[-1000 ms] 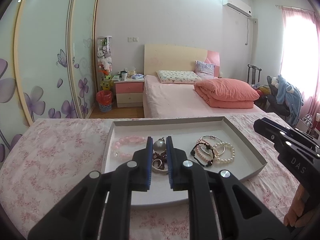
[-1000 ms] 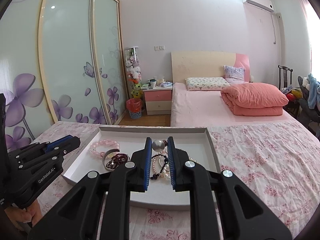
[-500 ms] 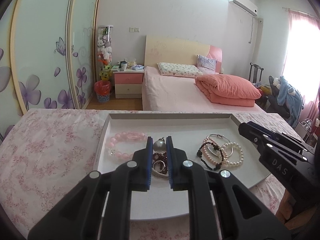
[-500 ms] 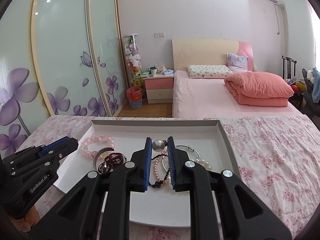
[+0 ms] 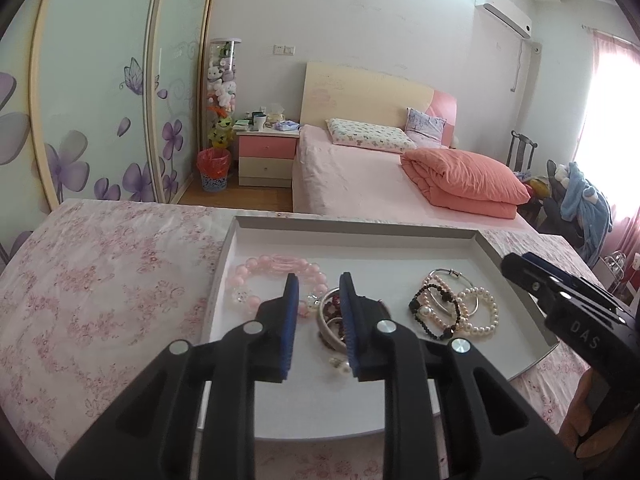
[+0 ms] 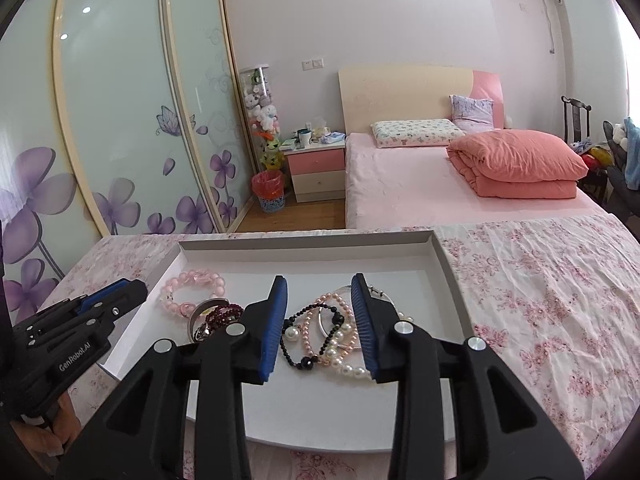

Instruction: Organize jewelry

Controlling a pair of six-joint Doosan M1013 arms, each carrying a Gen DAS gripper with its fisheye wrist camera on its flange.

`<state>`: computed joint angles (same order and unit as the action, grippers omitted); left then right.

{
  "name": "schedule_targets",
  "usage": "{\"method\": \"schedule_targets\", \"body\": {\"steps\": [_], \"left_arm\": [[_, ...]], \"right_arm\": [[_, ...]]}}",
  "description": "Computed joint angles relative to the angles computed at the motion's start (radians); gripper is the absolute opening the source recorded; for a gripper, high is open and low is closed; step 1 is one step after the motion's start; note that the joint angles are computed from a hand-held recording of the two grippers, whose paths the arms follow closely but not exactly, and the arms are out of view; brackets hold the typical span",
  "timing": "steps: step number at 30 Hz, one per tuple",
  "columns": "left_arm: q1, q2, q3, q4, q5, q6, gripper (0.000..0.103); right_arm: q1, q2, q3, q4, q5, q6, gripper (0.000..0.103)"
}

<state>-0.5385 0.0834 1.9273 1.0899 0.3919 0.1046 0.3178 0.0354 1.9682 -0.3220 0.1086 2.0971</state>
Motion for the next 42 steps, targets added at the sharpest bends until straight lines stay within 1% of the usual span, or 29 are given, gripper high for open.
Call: {"method": "schedule_targets", "body": {"steps": [3,6,7,9,11,12,13,15,17,18,19,22,23,24,25,27,28,29,31,36,39,42], "left_arm": [[0.000,-0.020,0.013,0.009,0.010,-0.018,0.024],[-0.007,-0.049,0.033,0.031,0.028,-0.044,0.027],[-0.008,-0.057,0.039,0.036,0.032,-0.050,0.029],[-0.014,-0.080,0.056,0.042,0.040,-0.061,0.030],[-0.023,-0.104,0.073,0.058,0.057,-0.080,0.035],[-0.030,-0.119,0.085,0.071,0.068,-0.096,0.036],[-0.035,-0.130,0.093,0.073,0.079,-0.100,0.040],[-0.051,-0.152,0.108,0.072,0.116,-0.100,0.045],[-0.065,-0.172,0.124,0.080,0.143,-0.107,0.053],[-0.075,-0.184,0.133,0.083,0.157,-0.114,0.056],[-0.081,-0.194,0.142,0.085,0.162,-0.119,0.061],[-0.105,-0.222,0.165,0.092,0.180,-0.121,0.073],[-0.115,-0.231,0.173,0.101,0.190,-0.127,0.079],[-0.123,-0.236,0.177,0.110,0.198,-0.133,0.082],[-0.134,-0.244,0.184,0.118,0.207,-0.138,0.087],[-0.149,-0.256,0.195,0.133,0.215,-0.148,0.093],[-0.157,-0.260,0.199,0.141,0.222,-0.154,0.097],[-0.167,-0.265,0.204,0.148,0.232,-0.161,0.099],[-0.177,-0.271,0.210,0.149,0.236,-0.166,0.099],[-0.194,-0.280,0.224,0.148,0.255,-0.194,0.099],[-0.208,-0.287,0.233,0.162,0.268,-0.224,0.099],[-0.230,-0.296,0.243,0.184,0.289,-0.245,0.099]], "right_arm": [[0.001,-0.017,0.008,-0.047,0.006,0.058,0.035],[0.002,-0.036,0.023,-0.066,0.009,0.083,0.035],[0.004,-0.044,0.027,-0.105,0.013,0.125,0.040],[0.009,-0.066,0.043,-0.183,0.018,0.209,0.044],[0.016,-0.087,0.058,-0.263,0.025,0.291,0.046],[0.018,-0.096,0.064,-0.285,0.027,0.312,0.048],[0.023,-0.107,0.071,-0.318,0.033,0.346,0.053],[0.038,-0.127,0.083,-0.408,0.060,0.431,0.057],[0.051,-0.143,0.092,-0.458,0.084,0.469,0.058],[0.059,-0.153,0.100,-0.487,0.093,0.497,0.061],[0.060,-0.159,0.105,-0.489,0.094,0.498,0.065],[0.069,-0.184,0.124,-0.488,0.101,0.505,0.069],[0.076,-0.192,0.130,-0.506,0.111,0.523,0.072],[0.079,-0.197,0.134,-0.522,0.115,0.539,0.075],[0.084,-0.205,0.141,-0.548,0.118,0.566,0.078],[0.095,-0.218,0.151,-0.603,0.128,0.622,0.081],[0.098,-0.224,0.157,-0.624,0.130,0.644,0.085],[0.107,-0.229,0.162,-0.661,0.139,0.683,0.087],[0.118,-0.240,0.172,-0.714,0.152,0.736,0.093],[0.133,-0.259,0.192,-0.738,0.159,0.760,0.101],[0.141,-0.270,0.205,-0.775,0.159,0.800,0.101],[0.142,-0.275,0.211,-0.769,0.150,0.798,0.101]]}}
